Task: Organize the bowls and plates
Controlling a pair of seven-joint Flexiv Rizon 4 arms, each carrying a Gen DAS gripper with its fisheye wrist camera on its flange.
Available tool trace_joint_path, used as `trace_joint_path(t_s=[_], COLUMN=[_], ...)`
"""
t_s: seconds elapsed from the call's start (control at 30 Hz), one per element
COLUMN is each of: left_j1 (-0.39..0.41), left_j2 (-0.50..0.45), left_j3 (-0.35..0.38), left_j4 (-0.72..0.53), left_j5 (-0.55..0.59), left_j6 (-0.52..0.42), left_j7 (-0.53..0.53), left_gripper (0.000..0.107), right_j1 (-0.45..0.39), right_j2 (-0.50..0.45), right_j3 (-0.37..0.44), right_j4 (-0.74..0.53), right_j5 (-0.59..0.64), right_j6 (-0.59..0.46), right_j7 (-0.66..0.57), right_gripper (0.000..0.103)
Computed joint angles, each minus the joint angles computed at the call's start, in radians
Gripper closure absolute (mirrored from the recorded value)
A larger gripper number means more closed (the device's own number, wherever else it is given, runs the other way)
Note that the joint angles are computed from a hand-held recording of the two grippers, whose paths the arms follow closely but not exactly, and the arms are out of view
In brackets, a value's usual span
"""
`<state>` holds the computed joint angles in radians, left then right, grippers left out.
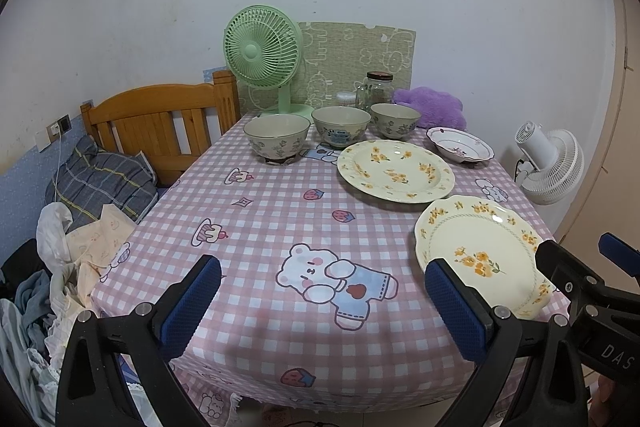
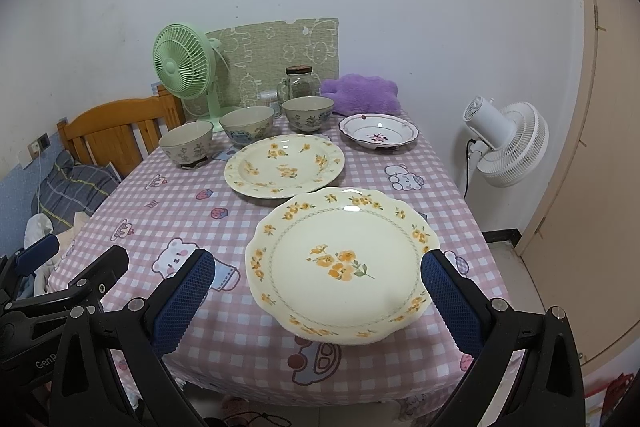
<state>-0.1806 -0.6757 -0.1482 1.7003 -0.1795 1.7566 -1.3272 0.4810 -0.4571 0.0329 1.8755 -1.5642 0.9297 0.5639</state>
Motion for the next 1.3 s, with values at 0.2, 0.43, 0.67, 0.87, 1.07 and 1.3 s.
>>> trace_joint_path(t_s=[0.2,0.43,0.67,0.87,1.07,1.3], left_j1=[-0.002,0.024,0.11,0.13,0.062,-0.051], left_j2=[-0.001,-0.011,-0.046,-0.079,-0.111,-0.165], left_j3=[0.001,-0.028,-0.121,-0.164,-0.117,-0.032], left_j4=[-0.001,-0.018,-0.08,-0.149,-0.224,-0.335], left_j5=[0.001,0.012,0.023,-0.001,-0.039,-0.071], left_j6=[0.0,-0.012,-0.053,-0.122,-0.193,-0.279], left_j7=[-0.002,0.016,0.082,0.143,0.169,0.143], left_gripper=[0.005,0.005,0.008,0.009,0.009,0.012], right_j1=[0.004,0.024,0.043,0.064,0.046,-0.03], right_j2=[-0.001,-0.025,-0.05,-0.067,-0.056,-0.041], right_j3=[-0.001,-0.003,-0.023,-0.034,-0.048,-0.067], right_j4=[-0.003,-0.044,-0.083,-0.118,-0.105,-0.068], right_j5=[-0.006,0.027,0.066,0.133,0.175,0.124], right_j6=[-0.009,-0.026,-0.03,-0.062,-0.033,0.066], right_j7=[-0.001,-0.033,-0.028,-0.063,-0.082,-0.067], right_gripper=[0.0,0.0,0.0,0.0,0.0,0.0])
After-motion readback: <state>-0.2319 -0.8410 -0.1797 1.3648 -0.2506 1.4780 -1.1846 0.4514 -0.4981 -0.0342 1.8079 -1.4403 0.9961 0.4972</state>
